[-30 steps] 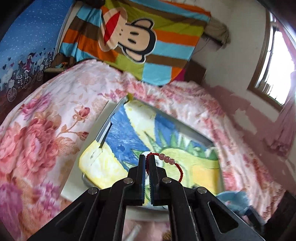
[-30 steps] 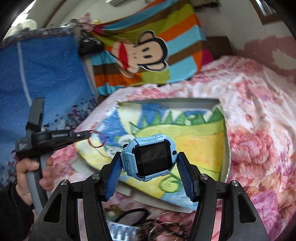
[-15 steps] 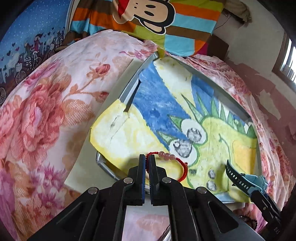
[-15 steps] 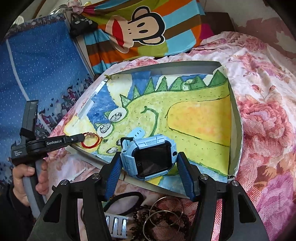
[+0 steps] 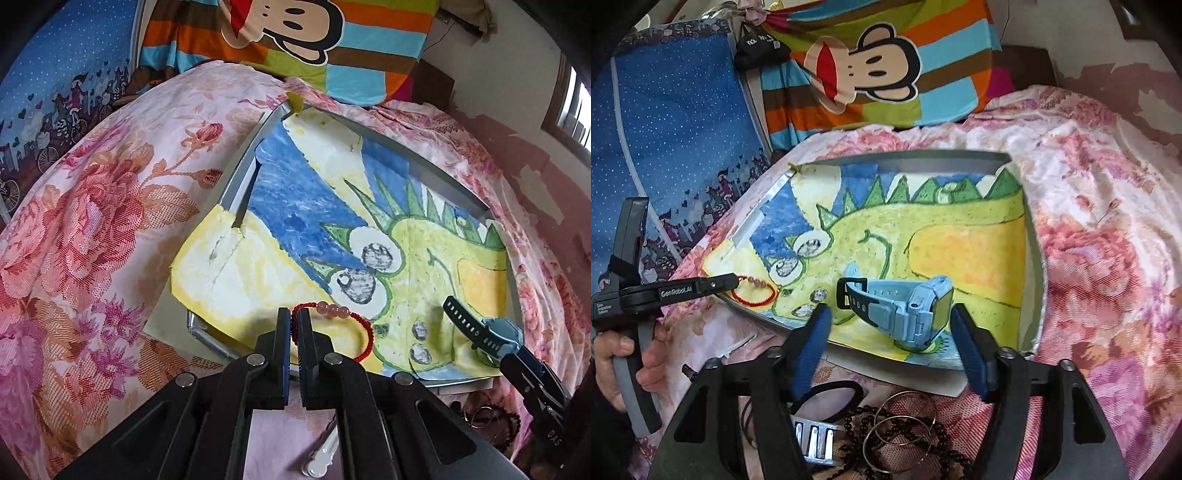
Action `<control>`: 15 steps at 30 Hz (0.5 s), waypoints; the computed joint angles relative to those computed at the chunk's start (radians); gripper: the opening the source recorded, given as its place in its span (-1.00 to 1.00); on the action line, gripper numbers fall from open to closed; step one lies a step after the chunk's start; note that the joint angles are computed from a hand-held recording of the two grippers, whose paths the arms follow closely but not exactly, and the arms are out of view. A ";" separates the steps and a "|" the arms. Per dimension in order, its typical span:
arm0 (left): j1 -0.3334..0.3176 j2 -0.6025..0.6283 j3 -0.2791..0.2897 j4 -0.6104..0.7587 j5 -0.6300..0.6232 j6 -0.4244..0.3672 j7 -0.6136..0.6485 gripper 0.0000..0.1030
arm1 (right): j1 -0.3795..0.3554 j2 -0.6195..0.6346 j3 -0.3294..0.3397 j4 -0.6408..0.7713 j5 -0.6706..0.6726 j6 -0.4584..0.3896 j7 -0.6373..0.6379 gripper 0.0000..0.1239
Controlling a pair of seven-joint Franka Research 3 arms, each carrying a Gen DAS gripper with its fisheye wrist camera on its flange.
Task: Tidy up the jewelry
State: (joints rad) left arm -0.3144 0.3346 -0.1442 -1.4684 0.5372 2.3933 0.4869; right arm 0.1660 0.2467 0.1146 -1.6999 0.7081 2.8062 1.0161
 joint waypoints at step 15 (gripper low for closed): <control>-0.034 -0.255 -0.026 -0.266 0.341 0.122 -0.349 0.74 | 0.077 -0.298 -0.024 -0.265 0.426 0.205 -0.450 0.64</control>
